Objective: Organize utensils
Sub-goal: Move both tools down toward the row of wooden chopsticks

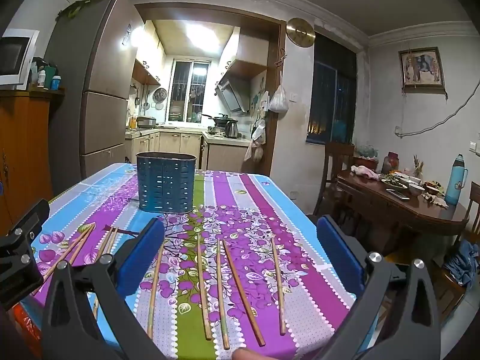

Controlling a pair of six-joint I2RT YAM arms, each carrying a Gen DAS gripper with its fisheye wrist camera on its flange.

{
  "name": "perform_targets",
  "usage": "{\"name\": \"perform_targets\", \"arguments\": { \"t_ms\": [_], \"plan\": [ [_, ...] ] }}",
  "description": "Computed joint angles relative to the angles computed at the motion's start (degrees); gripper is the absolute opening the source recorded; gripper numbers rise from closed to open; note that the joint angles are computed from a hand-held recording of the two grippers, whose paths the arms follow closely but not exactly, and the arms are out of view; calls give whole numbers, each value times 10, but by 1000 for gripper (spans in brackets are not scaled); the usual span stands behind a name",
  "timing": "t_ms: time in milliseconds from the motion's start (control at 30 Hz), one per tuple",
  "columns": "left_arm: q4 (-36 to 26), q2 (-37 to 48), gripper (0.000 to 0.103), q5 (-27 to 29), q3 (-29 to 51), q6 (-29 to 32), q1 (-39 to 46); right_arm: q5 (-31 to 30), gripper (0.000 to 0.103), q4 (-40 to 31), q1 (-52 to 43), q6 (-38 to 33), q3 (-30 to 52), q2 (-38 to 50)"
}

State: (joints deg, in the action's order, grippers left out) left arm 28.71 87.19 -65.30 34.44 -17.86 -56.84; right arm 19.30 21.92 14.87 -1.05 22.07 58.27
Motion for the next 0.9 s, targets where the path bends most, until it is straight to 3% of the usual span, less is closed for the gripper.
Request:
{"name": "perform_targets", "arguments": {
  "t_ms": [233, 567, 900],
  "plan": [
    [-29, 7, 99, 2, 9, -22, 3, 0, 98, 1, 0, -2, -1, 2],
    [-146, 13, 99, 25, 45, -88, 22, 6, 98, -2, 8, -1, 4, 11],
    [-176, 20, 99, 31, 57, -104, 28, 7, 98, 3, 10, -2, 1, 15]
  ]
}}
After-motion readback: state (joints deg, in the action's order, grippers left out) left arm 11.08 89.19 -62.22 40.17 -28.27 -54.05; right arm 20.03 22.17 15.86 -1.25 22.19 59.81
